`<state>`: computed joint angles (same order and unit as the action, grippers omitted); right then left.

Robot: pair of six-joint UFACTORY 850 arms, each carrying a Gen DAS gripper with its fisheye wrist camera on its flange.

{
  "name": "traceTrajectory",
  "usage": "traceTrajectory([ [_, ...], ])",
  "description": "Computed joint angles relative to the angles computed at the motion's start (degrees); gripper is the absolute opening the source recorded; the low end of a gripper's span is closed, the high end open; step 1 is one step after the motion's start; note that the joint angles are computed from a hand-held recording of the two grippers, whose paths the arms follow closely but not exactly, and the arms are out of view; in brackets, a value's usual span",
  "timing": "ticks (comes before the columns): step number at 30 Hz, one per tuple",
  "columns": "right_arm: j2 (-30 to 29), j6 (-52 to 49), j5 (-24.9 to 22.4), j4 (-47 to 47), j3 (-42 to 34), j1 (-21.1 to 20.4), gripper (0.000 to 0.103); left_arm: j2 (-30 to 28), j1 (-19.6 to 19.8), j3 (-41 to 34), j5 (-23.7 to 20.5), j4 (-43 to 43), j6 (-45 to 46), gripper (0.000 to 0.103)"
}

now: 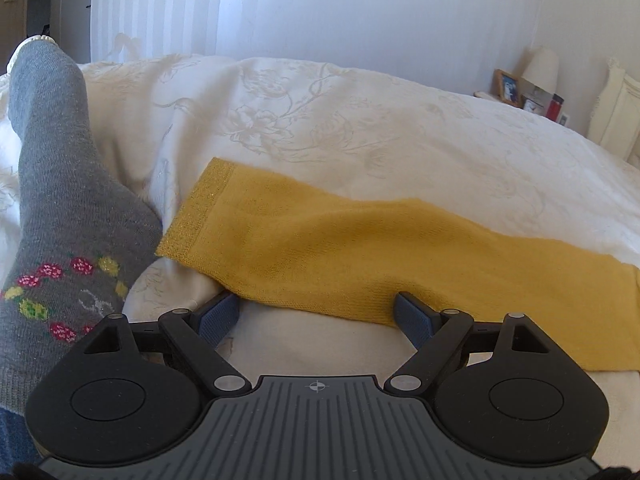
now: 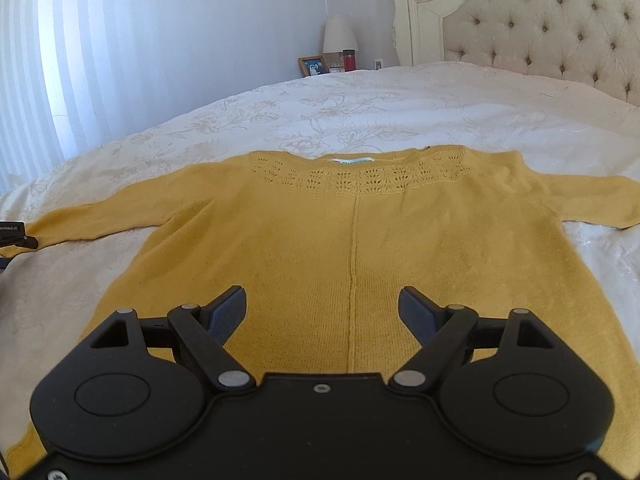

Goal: Fold small clothes
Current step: 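Grasp the sleeve cuff with the left tool and lift it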

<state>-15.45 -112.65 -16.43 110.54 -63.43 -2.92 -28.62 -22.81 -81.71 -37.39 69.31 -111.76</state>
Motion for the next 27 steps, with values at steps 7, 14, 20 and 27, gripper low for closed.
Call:
traceTrajectory([
  [7,-0.44,1.62,-0.53,-1.44,0.49,-0.16,0.085,-0.2,2.42,0.47,3.44,5.61,-6.71,0.085],
  [14,0.11,4.29,-2.56,-5.61,0.57,-1.7,0.085,0.71,4.76,1.66,7.03,12.72,-17.56,0.085],
  [20,0.07,6.34,-5.39,-11.01,-0.06,-3.96,0.085,0.72,5.56,0.3,6.89,9.46,-17.32,0.027],
  [27,-2.32,15.74,-10.78,-22.49,-3.88,-7.64,0.084,0.31,3.39,-4.59,1.86,3.7,-8.57,0.004],
])
